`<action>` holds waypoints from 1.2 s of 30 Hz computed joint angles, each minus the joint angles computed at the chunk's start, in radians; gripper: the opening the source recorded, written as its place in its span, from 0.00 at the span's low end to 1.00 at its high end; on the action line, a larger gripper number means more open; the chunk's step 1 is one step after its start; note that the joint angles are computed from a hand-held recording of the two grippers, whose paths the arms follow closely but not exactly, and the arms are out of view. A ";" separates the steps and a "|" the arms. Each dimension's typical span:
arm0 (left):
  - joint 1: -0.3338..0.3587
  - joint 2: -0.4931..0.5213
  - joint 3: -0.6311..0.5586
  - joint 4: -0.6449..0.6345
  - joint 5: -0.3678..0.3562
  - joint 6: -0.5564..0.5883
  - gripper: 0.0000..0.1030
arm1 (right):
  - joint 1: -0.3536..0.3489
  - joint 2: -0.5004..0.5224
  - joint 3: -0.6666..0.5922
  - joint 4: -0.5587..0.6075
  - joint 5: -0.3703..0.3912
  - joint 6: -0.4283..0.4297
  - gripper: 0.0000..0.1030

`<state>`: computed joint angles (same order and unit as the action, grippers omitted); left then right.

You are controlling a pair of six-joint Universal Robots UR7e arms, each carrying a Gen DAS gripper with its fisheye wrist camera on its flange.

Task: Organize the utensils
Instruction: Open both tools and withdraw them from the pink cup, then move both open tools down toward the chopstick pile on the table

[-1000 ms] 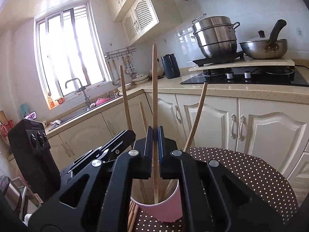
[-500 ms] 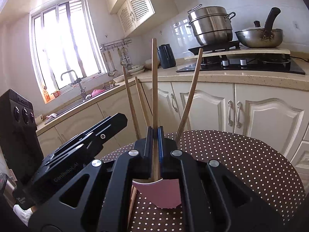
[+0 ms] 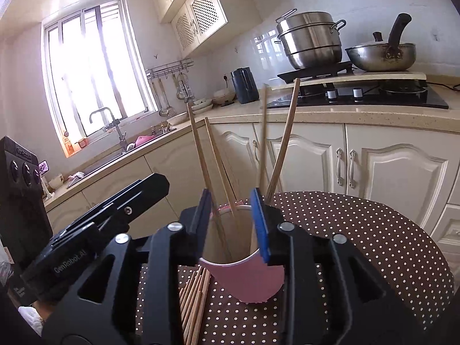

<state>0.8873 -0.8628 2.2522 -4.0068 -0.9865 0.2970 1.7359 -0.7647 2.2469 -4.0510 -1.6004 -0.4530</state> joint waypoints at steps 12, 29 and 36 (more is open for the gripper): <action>-0.034 -0.090 0.101 -0.034 0.080 -0.041 0.61 | 0.043 -0.011 0.042 -0.058 -0.037 0.016 0.45; -0.049 -0.267 0.266 0.207 0.222 -0.213 0.61 | 0.147 0.068 0.085 -0.068 -0.169 0.016 0.48; -0.023 -0.285 0.298 0.300 0.223 -0.275 0.61 | 0.150 0.121 0.095 -0.057 -0.213 0.035 0.48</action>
